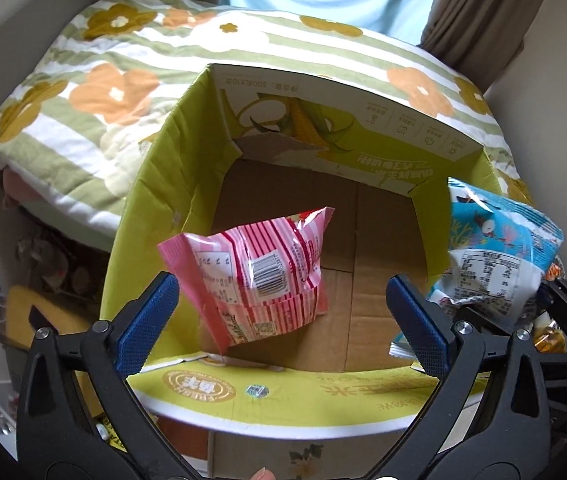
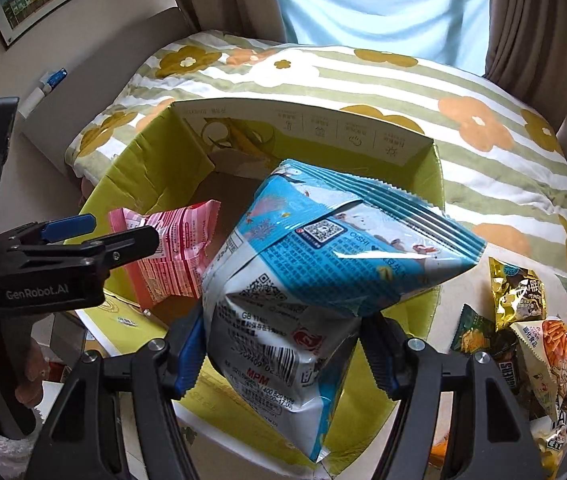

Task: Organize snacks
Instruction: 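Open both tools to drop the bags into the box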

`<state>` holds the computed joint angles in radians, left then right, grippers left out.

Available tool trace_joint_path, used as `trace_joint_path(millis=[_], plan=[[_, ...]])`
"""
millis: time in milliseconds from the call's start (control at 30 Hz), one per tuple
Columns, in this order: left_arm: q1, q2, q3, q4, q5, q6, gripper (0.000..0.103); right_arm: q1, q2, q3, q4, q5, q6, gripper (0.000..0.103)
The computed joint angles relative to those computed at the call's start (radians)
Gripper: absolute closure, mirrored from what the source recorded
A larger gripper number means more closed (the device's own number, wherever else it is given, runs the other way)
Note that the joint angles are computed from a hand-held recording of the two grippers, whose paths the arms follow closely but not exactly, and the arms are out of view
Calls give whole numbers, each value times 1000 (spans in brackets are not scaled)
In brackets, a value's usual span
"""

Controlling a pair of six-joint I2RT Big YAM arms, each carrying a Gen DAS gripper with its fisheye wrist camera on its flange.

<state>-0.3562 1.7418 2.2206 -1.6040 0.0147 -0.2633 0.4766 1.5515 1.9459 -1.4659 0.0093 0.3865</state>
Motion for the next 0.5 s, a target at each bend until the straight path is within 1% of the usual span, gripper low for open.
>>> trace_joint_path(millis=[100,200,267,300,367,433,500], plan=[[1,-13,-6,0,-13,-8,0,-1,4,2,6,-17,-11,38],[6,-32,-22,12,-20,-27,0,2,17,15,5,-45,-38,33],[6,-41,-31,15,-27,-36,0,9,27,21,-6,-39,-43,22],[6,-49,-40,18,-34,-39,0,12,24,11,3,-34,-43,10],[3,-65,-61,21,-49,-41,0,13,0,-27,47,-39,-43,2],[1,-84,-88,26,-53,-47,0,16,-19,-55,69,-34,-37,2],[1,-100,-111,31,-51,-49,0,17,-27,-64,56,-22,-24,2]])
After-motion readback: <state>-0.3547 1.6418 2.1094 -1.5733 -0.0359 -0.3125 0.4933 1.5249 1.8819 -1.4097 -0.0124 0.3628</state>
